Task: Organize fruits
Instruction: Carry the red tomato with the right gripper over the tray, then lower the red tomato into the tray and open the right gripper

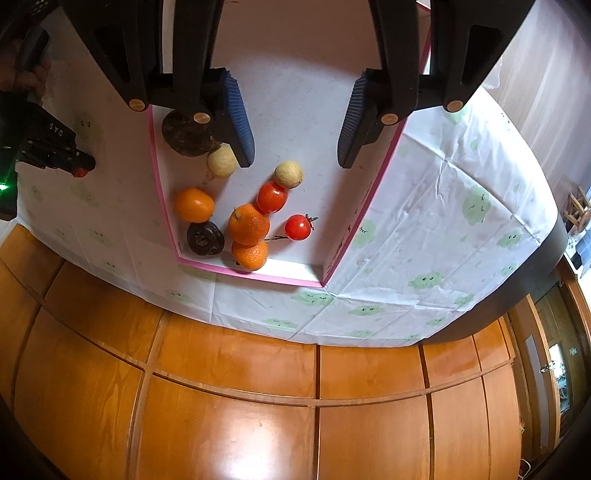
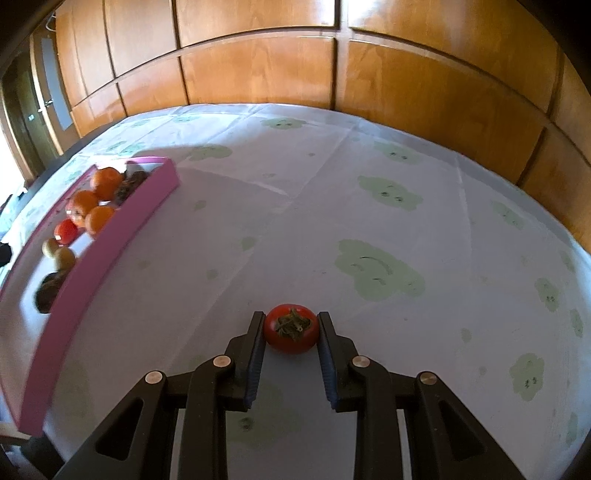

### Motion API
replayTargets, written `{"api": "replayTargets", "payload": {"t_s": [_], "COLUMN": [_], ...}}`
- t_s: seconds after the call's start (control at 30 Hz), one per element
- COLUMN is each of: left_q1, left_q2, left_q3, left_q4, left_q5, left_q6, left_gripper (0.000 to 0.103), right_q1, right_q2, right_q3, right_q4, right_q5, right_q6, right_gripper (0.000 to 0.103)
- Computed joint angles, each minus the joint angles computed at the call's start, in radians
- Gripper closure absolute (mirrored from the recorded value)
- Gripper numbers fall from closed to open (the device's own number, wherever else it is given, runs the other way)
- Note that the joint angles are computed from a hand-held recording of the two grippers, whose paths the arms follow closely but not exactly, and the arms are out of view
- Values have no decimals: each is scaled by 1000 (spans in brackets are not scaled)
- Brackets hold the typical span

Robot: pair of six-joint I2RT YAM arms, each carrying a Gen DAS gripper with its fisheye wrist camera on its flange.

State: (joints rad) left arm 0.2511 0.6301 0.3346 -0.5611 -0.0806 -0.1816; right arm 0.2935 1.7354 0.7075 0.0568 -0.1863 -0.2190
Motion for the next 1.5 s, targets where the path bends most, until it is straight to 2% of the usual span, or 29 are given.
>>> {"api": "replayTargets", "payload": {"t_s": [0.2,0.4,0.6,0.83,1.0,1.23,1.5], "left_q1": [30,154,315,459,482,482,390], "left_q2": [-9,-22,-20,9,15,22,-19], "left_q3": [-2,2,14,13,-1,-11,-12], "left_q4": [-6,-6,-4,20,37,37,10], "left_q5": [13,79,141,194,189,207,159], "left_q6": [9,65,137,199,210,215,174], "left_gripper": [53,52,50,45,43,43,39], "right_q1": [70,201,367,484,517,509,511], "right_q2": [-87,-194,-139,20,113,99,33], "right_q3": [-12,9,122,267,320,293,227], "right_q4": [-50,-128,-186,-226,-228,-212,-172], "right_q5": [-61,-181,-214,-169,-101,-96,-84], "right_q6": [21,41,85,99,102,102,108], "right_gripper": [76,76,76,75,75,75,75]}}
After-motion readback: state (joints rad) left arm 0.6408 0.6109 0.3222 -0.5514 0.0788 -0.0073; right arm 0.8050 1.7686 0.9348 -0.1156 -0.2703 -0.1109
